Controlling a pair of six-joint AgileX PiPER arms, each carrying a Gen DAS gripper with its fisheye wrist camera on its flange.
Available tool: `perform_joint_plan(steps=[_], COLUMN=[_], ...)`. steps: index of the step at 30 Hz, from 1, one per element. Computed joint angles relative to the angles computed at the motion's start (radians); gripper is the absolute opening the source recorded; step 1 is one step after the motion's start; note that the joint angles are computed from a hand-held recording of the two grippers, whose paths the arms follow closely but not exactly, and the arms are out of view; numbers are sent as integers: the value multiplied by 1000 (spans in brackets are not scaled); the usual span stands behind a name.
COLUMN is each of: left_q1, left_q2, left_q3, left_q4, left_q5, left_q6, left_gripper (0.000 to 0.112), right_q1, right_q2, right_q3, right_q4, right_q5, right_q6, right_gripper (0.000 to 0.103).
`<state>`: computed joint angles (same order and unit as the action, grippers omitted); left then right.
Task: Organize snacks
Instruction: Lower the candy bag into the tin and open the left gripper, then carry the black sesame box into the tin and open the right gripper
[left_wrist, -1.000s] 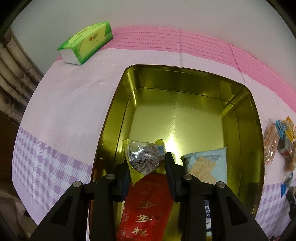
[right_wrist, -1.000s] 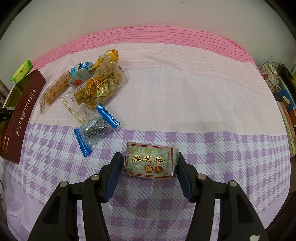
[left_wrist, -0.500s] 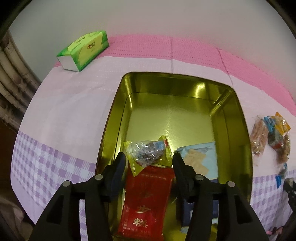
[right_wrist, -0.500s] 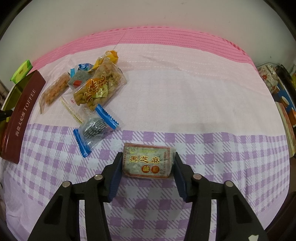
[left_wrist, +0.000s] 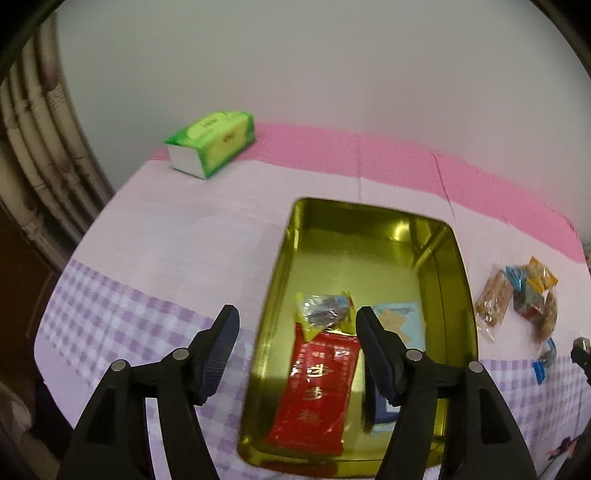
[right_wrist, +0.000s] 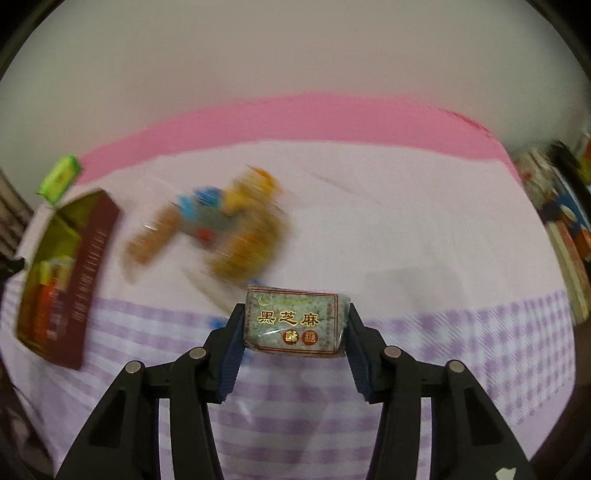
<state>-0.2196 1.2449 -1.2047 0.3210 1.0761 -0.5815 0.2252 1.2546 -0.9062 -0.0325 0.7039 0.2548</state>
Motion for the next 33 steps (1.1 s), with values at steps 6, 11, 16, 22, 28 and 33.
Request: perform_joint_plan(steps=[6, 11, 16, 22, 28, 33], left_q1=[87, 208, 292, 361, 382, 373], left_q2=[-64, -118, -162, -149, -144, -143], left_q3=[26, 60, 104, 111, 116, 116], left_q4=[-25, -94, -144, -187, -217, -211], left_q5=[16, 37, 53, 49, 57, 59], left_q6=[29, 76, 117, 131, 131, 128], left_gripper=[71, 71, 72, 72, 72, 72], right_q1=[202, 364, 493, 547, 583, 590], right_q2=[96, 224, 347, 448, 497, 505], right_q3=[-184, -336, -462, -535, -557, -562], right_q4=[44, 97, 57, 40, 26, 23], right_q5=[43, 63, 77, 120, 125, 128], right_q6=[-16, -42, -18, -10, 14, 11], right_gripper=[47, 47, 47, 47, 47, 48])
